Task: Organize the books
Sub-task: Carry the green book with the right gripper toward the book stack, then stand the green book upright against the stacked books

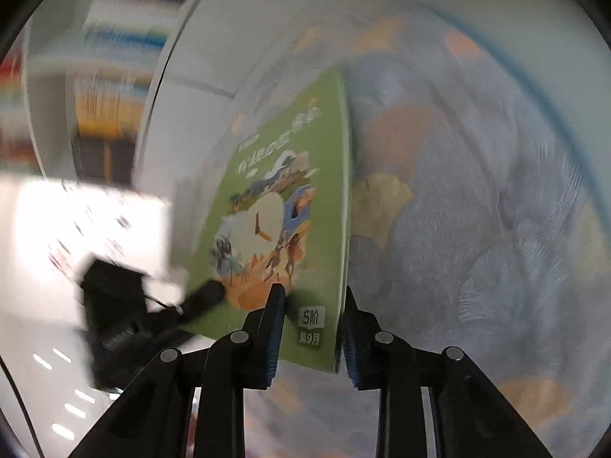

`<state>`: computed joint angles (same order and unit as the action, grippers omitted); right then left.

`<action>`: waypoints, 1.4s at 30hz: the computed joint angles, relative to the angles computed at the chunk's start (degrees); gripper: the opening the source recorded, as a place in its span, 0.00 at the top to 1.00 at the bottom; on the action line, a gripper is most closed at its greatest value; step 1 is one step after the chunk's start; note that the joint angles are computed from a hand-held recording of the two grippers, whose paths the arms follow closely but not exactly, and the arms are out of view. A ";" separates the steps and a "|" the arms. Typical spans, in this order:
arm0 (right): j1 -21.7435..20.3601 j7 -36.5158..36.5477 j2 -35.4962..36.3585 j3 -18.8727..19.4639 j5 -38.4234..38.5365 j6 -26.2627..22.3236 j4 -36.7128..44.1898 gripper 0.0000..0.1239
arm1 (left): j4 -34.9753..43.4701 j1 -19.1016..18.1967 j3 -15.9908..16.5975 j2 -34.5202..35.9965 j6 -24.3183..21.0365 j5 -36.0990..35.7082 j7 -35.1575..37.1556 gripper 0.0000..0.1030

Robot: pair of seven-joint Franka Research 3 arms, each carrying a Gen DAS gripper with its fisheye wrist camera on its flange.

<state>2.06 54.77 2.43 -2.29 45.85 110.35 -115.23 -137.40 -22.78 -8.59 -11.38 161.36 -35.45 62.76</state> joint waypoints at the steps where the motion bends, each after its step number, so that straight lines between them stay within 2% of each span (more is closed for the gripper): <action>1: 0.38 -1.13 -1.34 0.31 -1.62 1.20 -0.76 0.79 | 0.24 0.83 -0.83 -0.38 -1.44 3.15 -1.70 0.79; 4: 1.69 -5.35 -5.94 0.87 -5.63 3.73 -3.75 0.79 | 0.21 2.74 -3.16 -2.54 -5.23 13.10 -6.98 0.77; 8: 3.78 -9.17 -11.72 1.20 -8.27 6.64 -7.85 0.79 | -2.87 1.08 -2.20 -7.16 -5.81 15.43 -8.47 0.76; 12: 5.48 -9.50 -15.97 0.76 -7.40 6.43 -10.24 0.79 | -4.87 0.53 -1.72 -12.70 -7.77 20.66 -8.66 0.76; 15: 7.00 -7.52 -19.43 1.73 -7.37 8.21 -12.27 0.78 | -7.18 -1.52 1.43 -16.97 -8.34 19.75 -6.29 0.76; 18: 9.37 -5.47 -23.00 3.11 -6.43 12.29 -14.55 0.78 | -11.21 -2.55 4.70 -22.86 -6.45 17.74 -4.33 0.76; 22: 13.80 -4.02 -24.15 4.88 -5.00 16.57 -13.91 0.78 | -14.15 1.35 6.65 -31.89 -9.52 21.72 -3.80 0.76; 26: 19.09 -1.62 -20.61 7.11 -1.09 20.52 -10.06 0.77 | -16.53 5.56 10.82 -39.61 -12.73 24.85 -1.21 0.76; 28: 21.48 -1.01 -18.02 8.48 0.18 23.31 -7.82 0.77 | -17.90 8.31 14.03 -43.17 -13.91 26.25 1.53 0.76; 31: 25.39 0.29 -12.42 11.70 0.34 29.10 -3.14 0.75 | -18.27 12.30 18.39 -45.02 -15.47 27.69 6.13 0.76; 35: 28.91 4.08 -2.74 14.10 -0.77 32.17 5.21 0.75 | -17.92 16.78 24.09 -44.38 -16.42 27.77 13.64 0.76; 38: 30.70 9.53 5.08 15.44 -4.19 33.05 12.58 0.75 | -17.21 17.44 28.39 -41.34 -14.61 25.32 19.03 0.76; 40: 31.42 12.19 8.29 15.75 -7.36 33.36 15.86 0.75 | -17.01 16.67 31.62 -38.88 -12.51 22.91 22.93 0.76; 42: 32.00 15.21 11.34 15.90 -10.28 32.91 18.96 0.75 | -16.84 15.63 33.32 -36.70 -10.92 20.12 25.31 0.76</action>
